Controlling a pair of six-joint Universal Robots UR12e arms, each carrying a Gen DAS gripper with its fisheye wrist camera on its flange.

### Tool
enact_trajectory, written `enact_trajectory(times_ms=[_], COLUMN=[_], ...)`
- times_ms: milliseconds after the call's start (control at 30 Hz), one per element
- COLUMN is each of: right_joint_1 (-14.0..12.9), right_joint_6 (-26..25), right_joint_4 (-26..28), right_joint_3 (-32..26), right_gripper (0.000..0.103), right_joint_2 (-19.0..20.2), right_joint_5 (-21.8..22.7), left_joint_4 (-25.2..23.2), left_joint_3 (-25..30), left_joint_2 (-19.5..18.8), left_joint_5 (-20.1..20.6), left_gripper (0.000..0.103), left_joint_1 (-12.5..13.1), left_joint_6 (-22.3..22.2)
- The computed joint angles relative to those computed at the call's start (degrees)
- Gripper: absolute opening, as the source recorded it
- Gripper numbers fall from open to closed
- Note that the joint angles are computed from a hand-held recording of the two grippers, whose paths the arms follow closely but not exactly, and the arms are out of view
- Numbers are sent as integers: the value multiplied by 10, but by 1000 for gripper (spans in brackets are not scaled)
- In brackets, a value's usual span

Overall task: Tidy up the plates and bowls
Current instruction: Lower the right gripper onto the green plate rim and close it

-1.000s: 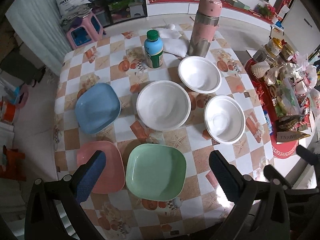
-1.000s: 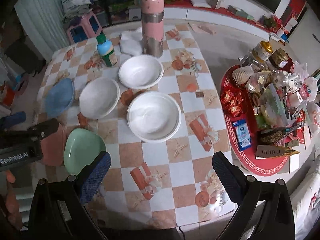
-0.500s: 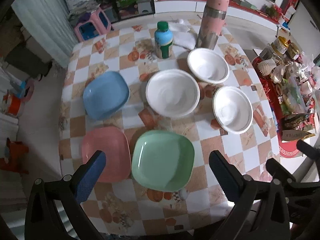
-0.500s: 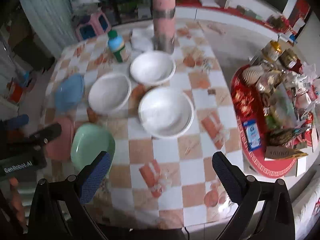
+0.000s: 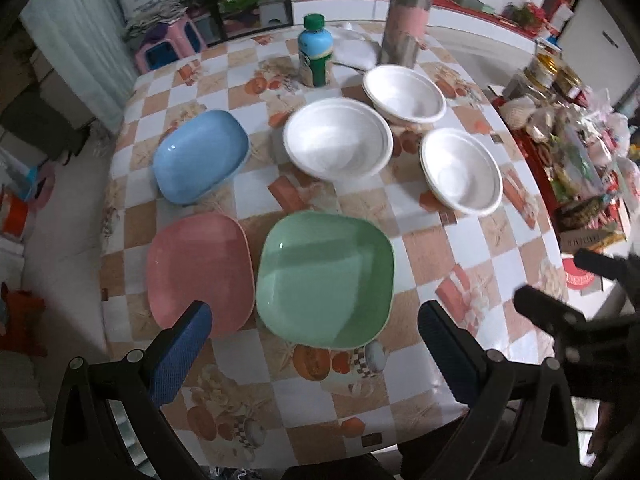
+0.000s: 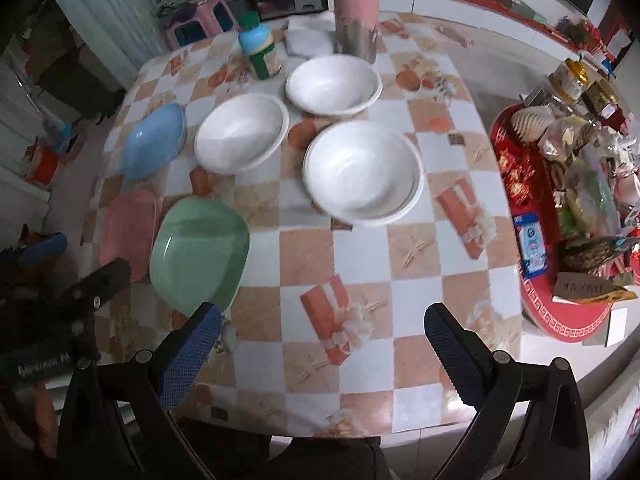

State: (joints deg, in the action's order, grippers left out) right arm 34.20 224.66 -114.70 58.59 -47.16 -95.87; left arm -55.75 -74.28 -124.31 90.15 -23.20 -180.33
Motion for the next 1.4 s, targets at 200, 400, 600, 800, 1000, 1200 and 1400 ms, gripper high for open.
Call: enact_trajectory(times_ms=[200,400,600,800,1000,1200,1400], right_joint_1=[7,8,4,8,9,5,1], right_joint_6=[15,47,97,99,107,122,114], right_joint_4=[18,-3,-23,-26,-33,-37,-36], right_joint_3=[-24,-14,-14,-40,-58,-72,-90], right_gripper=[102,102,102,91,77,71,65], right_joint_2=[22,25,36,61,84,104,120], right_joint_5=[-10,-15,12,33,64,94,126], left_joint_4=[2,-44,-85,-136,-165,-172,-184], left_joint_3=[-2,33,91,139,154,157,155], left_joint_2=[-13,-46,-85,-119,-133,-135,-132], left_joint_5=[-35,-74,-62,-36,-32,-31,-40], left_gripper=[96,89,82,72,67,67,67], left_joint_1=[8,25,28,22,21,23,30], left_joint_6=[65,105,153,174,189,183,177])
